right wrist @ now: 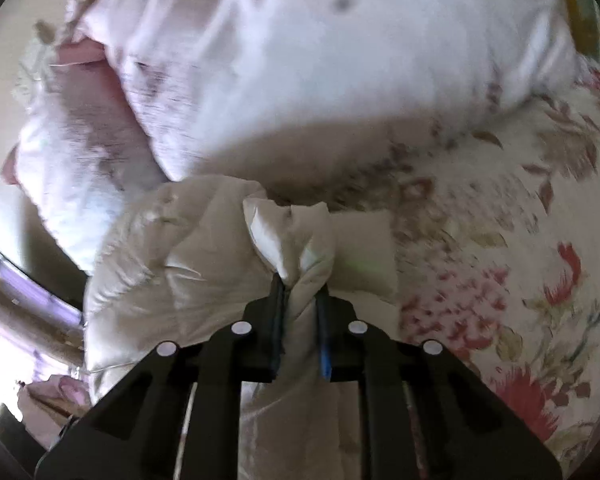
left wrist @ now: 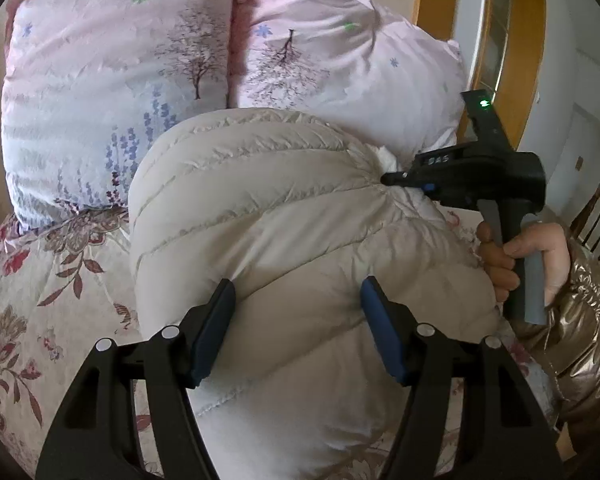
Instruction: Fold large clothes
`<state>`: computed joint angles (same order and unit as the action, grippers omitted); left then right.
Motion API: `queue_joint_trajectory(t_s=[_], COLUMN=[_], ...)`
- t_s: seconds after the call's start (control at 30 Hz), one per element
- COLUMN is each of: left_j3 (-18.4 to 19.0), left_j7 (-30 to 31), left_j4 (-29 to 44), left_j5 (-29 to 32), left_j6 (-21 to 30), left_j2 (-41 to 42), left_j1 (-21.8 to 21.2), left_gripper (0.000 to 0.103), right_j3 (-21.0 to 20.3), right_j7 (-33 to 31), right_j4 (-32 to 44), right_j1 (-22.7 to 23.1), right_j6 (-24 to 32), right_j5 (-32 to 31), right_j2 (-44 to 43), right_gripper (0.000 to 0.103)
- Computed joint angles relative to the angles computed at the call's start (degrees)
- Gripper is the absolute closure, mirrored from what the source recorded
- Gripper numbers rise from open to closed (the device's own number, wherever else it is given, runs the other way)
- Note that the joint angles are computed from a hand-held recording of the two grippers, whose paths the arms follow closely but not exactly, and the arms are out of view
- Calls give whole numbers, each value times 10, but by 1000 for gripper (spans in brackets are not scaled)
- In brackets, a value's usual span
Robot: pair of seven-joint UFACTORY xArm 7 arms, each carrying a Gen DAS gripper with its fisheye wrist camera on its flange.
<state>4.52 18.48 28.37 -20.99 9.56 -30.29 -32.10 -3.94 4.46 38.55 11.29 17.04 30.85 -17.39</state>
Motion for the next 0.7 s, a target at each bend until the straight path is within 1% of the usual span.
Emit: queue_joint_trajectory(t_s=[0.1,0.2,0.43,0.5,0.6,0.7], left_j3=[1,-1,2,5,16,54], left_j7=[1,-1,-7,-7,0,27], left_j4=[1,-3,-10,-10,-6,5], left_j5=[-4,-5,-2,-1,-4,-32], left_j6=[-7,-17,-35,-38,-36,-26], left_j2=[10,16,26,28,34,46], left_j1=[-8,-13,-27,-30,-42,-78], left_gripper=[37,37,36,36,36,36], right_j3=[24,33,21,23,31,28], right_j7=[50,84,95,103,123,126], right_j4=[-5,-10,-19,-17,-15,-18], right_j1=[-28,-39,-31,-34,-44,-42], right_j6=[-4,-5,-15,-15,-7,-14], right_j5=[-45,-77,-84,-90,-110,-108], right_j2=[8,10,19,24,25,32], right_gripper=[88,88,88,87,85,81])
